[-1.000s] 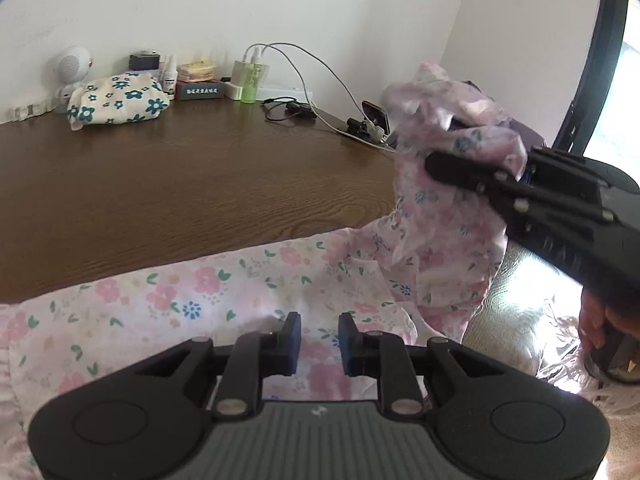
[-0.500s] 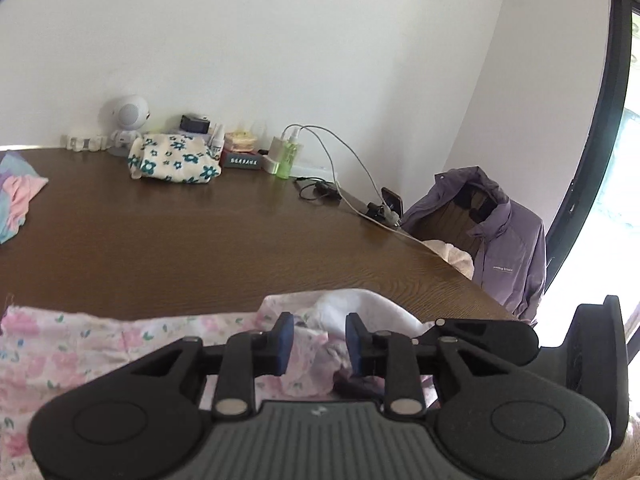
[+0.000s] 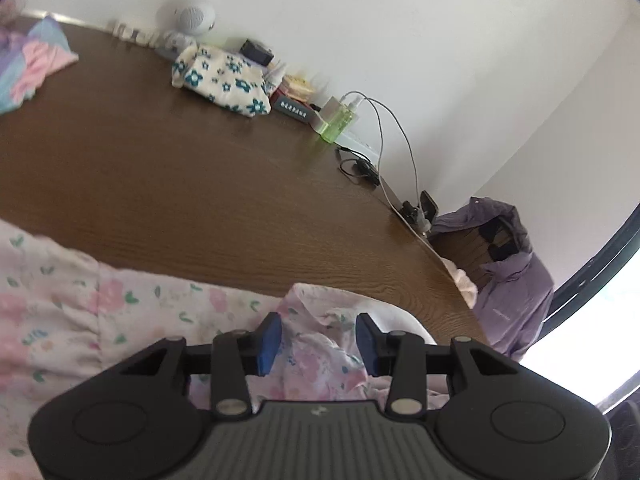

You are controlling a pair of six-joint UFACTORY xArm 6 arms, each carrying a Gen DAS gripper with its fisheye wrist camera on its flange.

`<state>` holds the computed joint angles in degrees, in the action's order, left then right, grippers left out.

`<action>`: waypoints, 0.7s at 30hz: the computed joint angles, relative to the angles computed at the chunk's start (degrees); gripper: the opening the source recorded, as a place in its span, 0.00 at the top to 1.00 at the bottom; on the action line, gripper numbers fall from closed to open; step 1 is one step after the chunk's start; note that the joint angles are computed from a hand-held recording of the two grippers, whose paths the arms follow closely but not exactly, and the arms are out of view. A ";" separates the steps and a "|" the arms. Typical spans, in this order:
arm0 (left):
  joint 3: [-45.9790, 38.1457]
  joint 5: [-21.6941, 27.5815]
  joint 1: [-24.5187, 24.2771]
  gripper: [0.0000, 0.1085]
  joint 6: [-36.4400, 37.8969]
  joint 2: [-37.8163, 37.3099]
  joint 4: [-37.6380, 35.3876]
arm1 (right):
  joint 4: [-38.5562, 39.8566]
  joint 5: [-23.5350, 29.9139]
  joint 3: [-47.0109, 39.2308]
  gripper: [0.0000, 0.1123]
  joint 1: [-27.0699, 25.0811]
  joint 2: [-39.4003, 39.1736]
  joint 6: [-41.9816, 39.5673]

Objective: Fold clothes

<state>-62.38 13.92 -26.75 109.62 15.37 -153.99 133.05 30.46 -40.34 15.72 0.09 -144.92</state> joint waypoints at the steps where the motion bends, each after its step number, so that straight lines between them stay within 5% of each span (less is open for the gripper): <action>1: 0.61 2.45 0.12 0.66 -5.17 0.12 3.70 | -2.38 0.30 -1.07 0.79 -0.13 1.38 3.35; 4: 1.66 7.88 0.81 0.77 -14.06 0.59 8.96 | -3.91 -0.43 -2.78 0.81 0.87 3.89 4.62; 7: 2.86 10.79 1.56 0.77 -16.03 0.62 8.91 | -0.23 -2.44 -4.23 0.81 2.58 5.77 -0.89; 11: 3.20 9.04 1.67 0.52 -11.93 0.18 3.93 | -2.64 0.14 -2.78 0.79 1.21 4.92 1.41; 16: -0.54 5.70 0.56 0.51 -12.22 2.23 5.58 | -7.32 2.93 -2.28 0.77 -0.72 4.35 6.40; 17: -2.33 3.15 -0.08 0.55 -12.23 3.22 6.10 | -7.40 2.96 -2.44 0.77 -0.74 4.57 6.74; 20: -3.43 2.20 -0.74 0.99 -14.96 4.27 9.95 | -7.49 2.43 -3.11 0.77 -0.46 5.38 7.29; 21: -2.83 3.59 -0.58 0.97 -16.19 4.13 11.40 | -7.51 2.15 -3.37 0.77 -0.31 5.67 7.40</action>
